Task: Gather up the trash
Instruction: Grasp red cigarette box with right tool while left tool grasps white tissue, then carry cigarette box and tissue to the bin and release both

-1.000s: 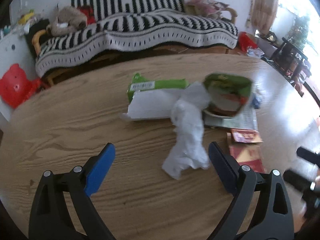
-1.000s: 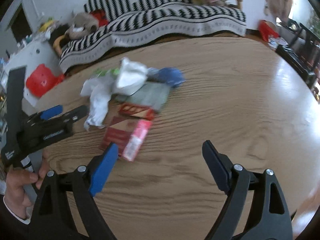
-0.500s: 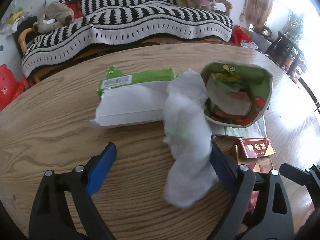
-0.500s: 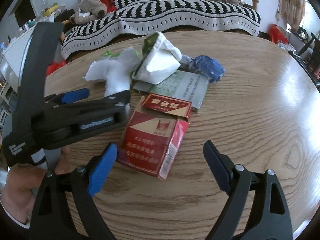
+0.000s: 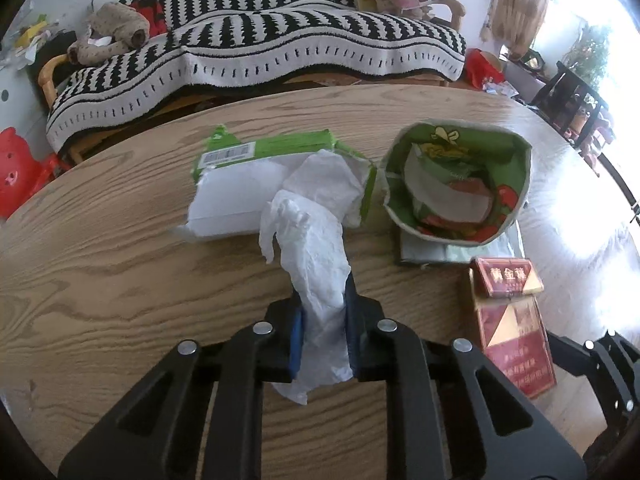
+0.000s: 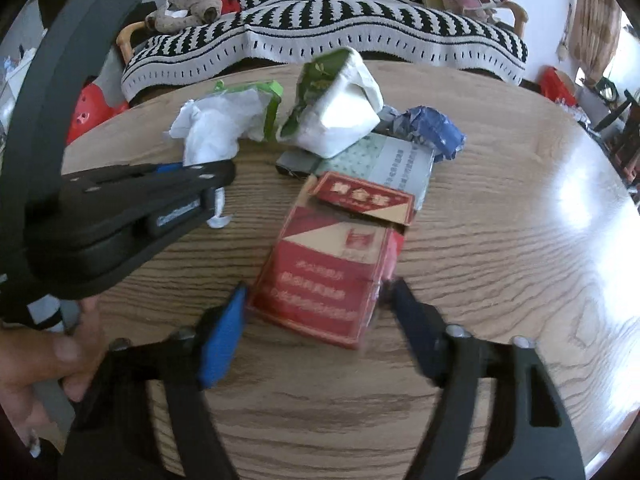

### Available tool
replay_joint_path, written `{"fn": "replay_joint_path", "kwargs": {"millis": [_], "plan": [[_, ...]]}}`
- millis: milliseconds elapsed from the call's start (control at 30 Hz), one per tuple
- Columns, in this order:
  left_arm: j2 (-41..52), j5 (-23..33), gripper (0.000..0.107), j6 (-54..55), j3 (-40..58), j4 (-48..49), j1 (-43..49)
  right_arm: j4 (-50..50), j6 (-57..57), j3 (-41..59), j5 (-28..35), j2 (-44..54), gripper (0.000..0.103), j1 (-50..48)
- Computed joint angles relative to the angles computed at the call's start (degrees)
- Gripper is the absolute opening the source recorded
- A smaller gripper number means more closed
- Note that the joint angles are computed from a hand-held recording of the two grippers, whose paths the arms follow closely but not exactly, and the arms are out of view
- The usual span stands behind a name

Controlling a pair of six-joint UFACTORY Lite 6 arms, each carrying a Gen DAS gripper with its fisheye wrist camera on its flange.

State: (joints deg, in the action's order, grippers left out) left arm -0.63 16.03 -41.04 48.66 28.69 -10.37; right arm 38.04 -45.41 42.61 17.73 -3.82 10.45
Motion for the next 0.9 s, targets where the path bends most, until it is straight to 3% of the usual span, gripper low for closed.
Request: {"fn": "replay_joint_path", "kwargs": {"millis": [300,633,900], "plan": [[-11.23,6.52,0.017,4.32,-4.92,-7.47,-0.86,4.91,-7.92,-1.66,7.04,-6.5,0.062,-6.61],[-20.31,16.08,0.017,-9.34,-7.07,-0.61,-14.35,5.94,-16.62,-3.77,17.83,-15.64,0.06,-20.26],[-16.54,18.37,0.017,-19.82,-4.52,5.74,-26.3,8.42,-28.7,-1.38,28.89,-16.73,0.06,-38.28]]}}
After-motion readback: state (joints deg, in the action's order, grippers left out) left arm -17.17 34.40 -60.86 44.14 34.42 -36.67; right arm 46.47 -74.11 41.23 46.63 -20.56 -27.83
